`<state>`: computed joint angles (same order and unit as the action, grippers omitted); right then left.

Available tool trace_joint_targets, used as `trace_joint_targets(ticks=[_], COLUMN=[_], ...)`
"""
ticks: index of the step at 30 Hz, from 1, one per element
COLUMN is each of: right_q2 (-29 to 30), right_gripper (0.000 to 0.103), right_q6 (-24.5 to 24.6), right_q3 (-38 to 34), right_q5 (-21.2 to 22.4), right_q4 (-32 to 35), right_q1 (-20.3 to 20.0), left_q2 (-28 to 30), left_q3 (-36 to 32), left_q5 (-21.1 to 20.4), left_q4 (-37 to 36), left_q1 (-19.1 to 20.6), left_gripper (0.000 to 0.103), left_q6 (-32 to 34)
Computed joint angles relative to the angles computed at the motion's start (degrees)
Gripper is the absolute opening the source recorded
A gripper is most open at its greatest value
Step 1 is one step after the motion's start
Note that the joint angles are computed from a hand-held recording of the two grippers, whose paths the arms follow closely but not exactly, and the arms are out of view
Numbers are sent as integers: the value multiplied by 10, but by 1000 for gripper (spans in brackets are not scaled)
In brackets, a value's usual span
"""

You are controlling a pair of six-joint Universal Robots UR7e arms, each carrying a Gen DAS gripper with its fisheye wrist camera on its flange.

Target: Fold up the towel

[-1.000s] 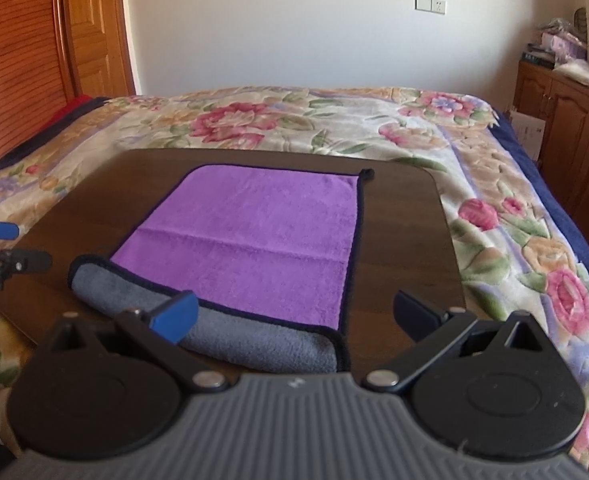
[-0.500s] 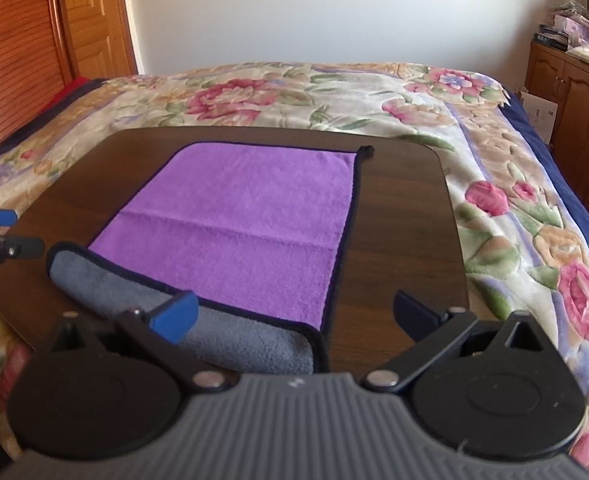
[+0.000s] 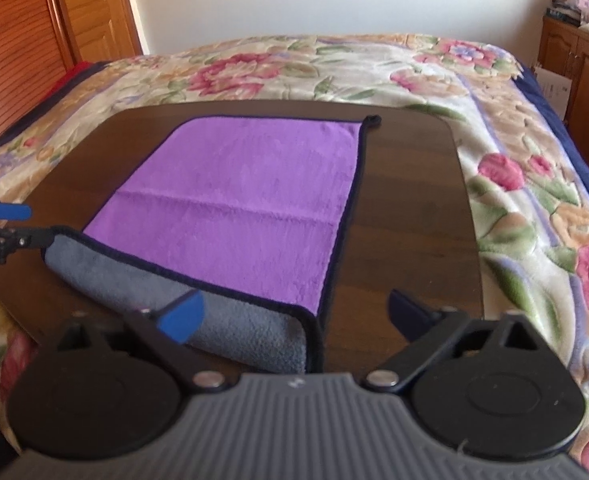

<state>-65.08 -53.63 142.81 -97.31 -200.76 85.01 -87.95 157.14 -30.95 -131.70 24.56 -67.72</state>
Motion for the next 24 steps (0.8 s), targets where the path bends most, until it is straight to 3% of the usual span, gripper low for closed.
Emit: trace_joint_targets(ticks=[3, 10, 24], right_q2=[1, 2, -5], right_gripper=[85, 71, 50], right_q6=[0, 18, 40], right_q3=[-9, -28, -46], right_q5=[-7, -13, -17], right_q4=[17, 61, 133], right_q1=[-3, -15, -21], left_q2=[11, 36, 48], left_q3=[2, 5, 6], left_q5=[-1, -9, -13], left_q4=[-39, -128, -149], left_q1=[11, 40, 49], left_gripper=[80, 63, 56], left_q6=[27, 84, 94])
